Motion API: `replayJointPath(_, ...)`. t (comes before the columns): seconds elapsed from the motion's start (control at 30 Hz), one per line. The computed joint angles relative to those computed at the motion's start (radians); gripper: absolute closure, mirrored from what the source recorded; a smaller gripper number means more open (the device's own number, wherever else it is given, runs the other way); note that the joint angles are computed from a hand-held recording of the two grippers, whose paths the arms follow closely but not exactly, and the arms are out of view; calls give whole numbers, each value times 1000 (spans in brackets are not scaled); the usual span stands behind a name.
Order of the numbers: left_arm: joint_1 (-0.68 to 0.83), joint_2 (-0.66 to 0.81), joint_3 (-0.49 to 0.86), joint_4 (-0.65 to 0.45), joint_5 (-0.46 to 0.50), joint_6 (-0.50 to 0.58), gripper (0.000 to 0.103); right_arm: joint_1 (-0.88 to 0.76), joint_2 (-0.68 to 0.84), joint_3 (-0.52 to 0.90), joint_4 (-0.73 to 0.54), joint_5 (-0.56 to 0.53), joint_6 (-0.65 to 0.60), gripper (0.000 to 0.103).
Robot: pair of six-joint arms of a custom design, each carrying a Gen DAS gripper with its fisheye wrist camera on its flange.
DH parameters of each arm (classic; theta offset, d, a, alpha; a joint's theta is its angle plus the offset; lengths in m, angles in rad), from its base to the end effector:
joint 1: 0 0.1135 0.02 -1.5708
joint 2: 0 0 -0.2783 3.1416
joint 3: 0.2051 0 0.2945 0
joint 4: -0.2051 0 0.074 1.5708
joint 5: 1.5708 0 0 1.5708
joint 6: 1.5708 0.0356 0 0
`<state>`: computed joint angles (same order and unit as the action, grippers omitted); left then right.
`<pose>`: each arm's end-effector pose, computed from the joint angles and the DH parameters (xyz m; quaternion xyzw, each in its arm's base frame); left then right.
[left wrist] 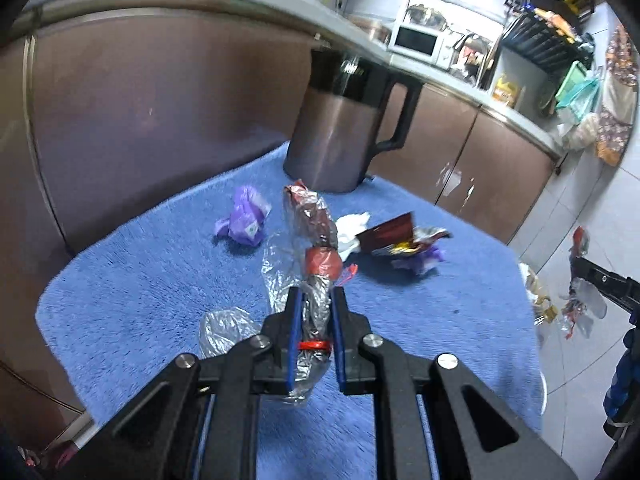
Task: Collect trash
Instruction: 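Grasp the clear plastic bag with the left tool while the right tool grasps a red-wrapped bag, then carry both bags to the bin and open both tools to drop them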
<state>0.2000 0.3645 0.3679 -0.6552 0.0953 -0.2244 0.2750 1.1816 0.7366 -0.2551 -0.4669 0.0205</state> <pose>0.1331 0.0235 0.2073 -0.1679 0.8796 -0.0481 0.4424 0.2664 0.0918 0.2329 -0.2087 0.8626 0.2679 0.3749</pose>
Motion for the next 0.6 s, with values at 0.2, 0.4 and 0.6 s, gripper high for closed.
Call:
replayJointPath(0.2, -206, -199, 90, -205, -187, -80, 90, -163, -295, -51, -154, -98, -60, 85)
replayJointPath(0.4, -625, -202, 198, -309, -532, -269, 90, -460, -455, -15, -350, -295, -191, 85)
replayJointPath(0.6, -1057, -54, 286, -364, -853, -504, 90, -720, -495, 21, -481, -447, -348, 85)
